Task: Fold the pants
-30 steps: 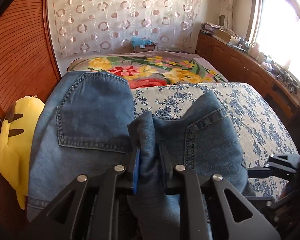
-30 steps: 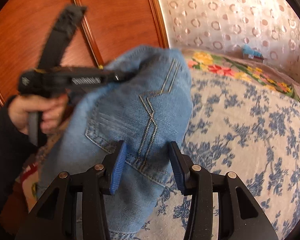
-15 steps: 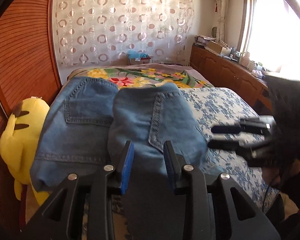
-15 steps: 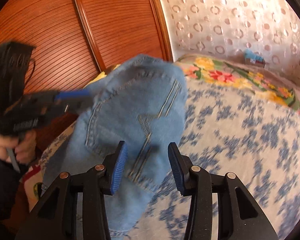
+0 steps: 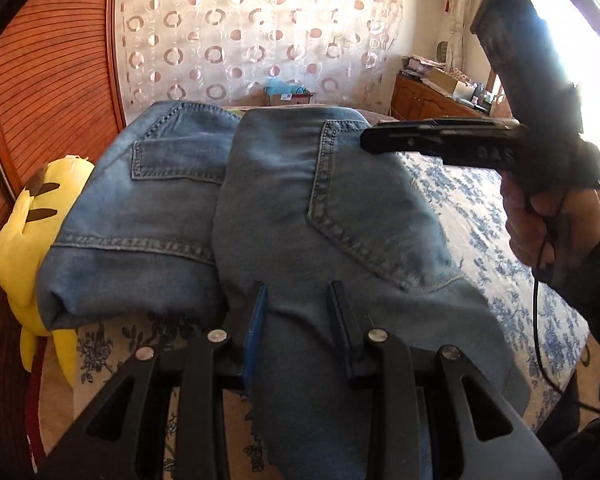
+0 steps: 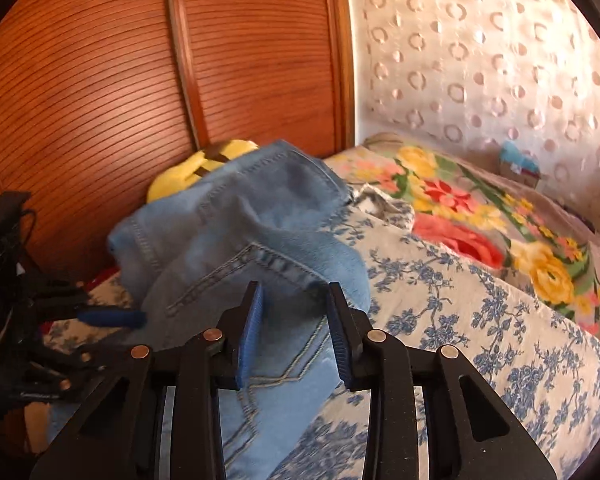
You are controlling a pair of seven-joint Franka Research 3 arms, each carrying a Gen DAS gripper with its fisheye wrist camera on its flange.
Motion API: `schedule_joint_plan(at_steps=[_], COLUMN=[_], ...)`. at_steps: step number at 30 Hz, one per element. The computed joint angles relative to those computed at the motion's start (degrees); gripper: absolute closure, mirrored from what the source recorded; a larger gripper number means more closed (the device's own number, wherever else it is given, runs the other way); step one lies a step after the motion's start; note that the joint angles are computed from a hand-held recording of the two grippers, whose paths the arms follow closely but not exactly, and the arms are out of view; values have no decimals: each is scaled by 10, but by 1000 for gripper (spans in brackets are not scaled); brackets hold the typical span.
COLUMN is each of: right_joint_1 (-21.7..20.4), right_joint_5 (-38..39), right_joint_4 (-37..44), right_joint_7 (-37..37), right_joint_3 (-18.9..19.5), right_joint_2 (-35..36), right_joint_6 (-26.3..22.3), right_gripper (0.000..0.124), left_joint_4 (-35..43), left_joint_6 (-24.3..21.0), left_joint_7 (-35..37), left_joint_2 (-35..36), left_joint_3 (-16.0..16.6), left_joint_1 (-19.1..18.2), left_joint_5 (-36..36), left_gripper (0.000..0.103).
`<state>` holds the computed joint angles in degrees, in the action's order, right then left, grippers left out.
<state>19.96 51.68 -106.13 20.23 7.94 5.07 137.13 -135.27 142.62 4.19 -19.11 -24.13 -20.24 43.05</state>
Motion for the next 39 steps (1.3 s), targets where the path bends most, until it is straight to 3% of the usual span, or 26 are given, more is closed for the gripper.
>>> schedule_joint_plan(at_steps=[4,9,13,17,20,26,30,36,39], right_joint_1=[3,9,1,-3,-8,-17,-19,-35,-45], right_joint_5=[-38,-70,-61,-55,-52,-75,-85,-69,-49], right_joint_4=[17,0,9,4,13,59,67,91,99], right_joint_7=[40,33,38,55,73,142,160,181,182], right_joint_3=[1,10,10,9,4,2,4,6,8], right_joint_2=[28,36,41,31,34,71,83,104,107], right_joint_6=[17,51,35,38,13,-67,-85,-139,-167], right_gripper=[92,92,92,74,62,59,55,55,71], left_joint_4=[-10,-13,-13,-11,-12,-11,-10,-12,-12], left_joint_6=[5,-2,-6,-13,-13,-13,-12,-8,-9], left_joint_7=[-6,-14,-19,-17,-17,-18,-15,-20,-23], left_joint_2=[-2,-3,-7,-11,-11,-9,-7,-7,-10], left_joint_3=[1,-4,-5,-7,-6,-4,-3,-3,-4], left_joint_1=[-1,-3,-6,-9,-9,-9,-8,-6,-5], left_joint_5=[-3,-3,-4,-7,-8,-9,-11,-8,-7], left_gripper=[73,73,73,73,73,73,73,72,72])
